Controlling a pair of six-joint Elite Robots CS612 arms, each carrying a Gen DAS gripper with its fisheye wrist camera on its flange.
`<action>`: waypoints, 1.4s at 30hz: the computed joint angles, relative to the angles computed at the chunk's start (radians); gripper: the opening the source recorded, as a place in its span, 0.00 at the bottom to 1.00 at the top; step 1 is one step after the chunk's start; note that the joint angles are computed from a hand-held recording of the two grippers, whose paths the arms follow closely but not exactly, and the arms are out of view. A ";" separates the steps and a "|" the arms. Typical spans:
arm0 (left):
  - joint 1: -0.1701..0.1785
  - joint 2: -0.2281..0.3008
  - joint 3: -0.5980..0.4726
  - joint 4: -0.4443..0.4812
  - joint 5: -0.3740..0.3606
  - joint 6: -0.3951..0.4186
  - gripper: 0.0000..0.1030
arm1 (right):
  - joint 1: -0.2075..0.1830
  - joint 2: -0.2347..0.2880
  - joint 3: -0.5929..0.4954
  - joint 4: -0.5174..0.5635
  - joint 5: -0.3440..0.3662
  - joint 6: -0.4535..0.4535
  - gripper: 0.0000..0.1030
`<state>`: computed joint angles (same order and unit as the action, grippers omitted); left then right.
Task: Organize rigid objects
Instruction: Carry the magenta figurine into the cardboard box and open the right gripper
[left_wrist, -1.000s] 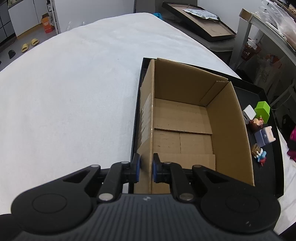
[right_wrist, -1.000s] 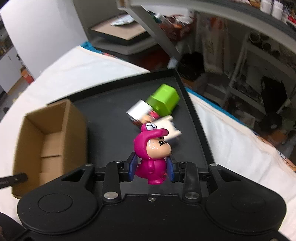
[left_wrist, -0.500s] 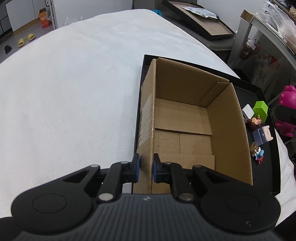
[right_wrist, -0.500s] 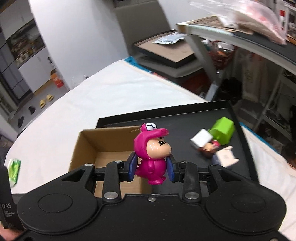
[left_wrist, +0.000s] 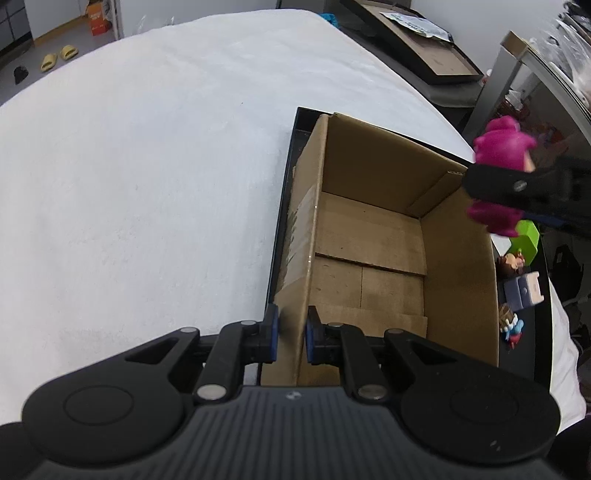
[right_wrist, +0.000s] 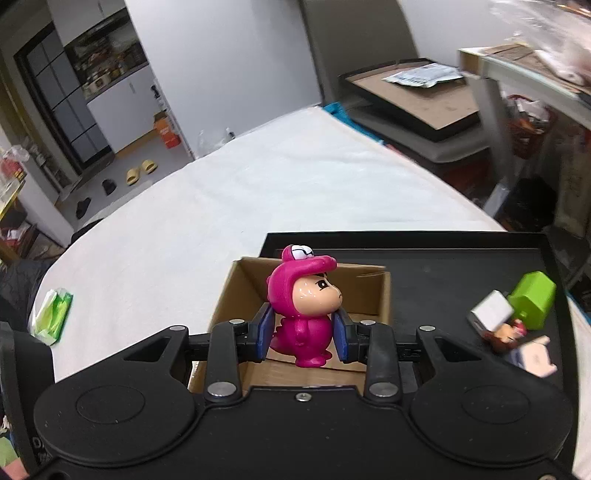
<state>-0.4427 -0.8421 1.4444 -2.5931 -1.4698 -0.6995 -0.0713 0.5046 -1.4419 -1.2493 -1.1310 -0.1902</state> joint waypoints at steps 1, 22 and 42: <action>0.002 0.001 -0.002 0.005 -0.005 -0.009 0.13 | 0.003 -0.003 0.010 0.003 0.004 -0.008 0.32; 0.000 0.002 -0.036 0.088 0.006 -0.063 0.13 | -0.002 -0.014 0.090 0.044 0.129 -0.084 0.48; -0.053 -0.038 -0.019 0.168 0.202 -0.111 0.52 | -0.099 0.066 -0.050 -0.014 0.134 0.037 0.60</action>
<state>-0.4959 -0.8800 1.4256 -2.4254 -1.2674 -0.8108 -0.1700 0.5705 -1.4919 -1.2629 -0.9968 -0.1531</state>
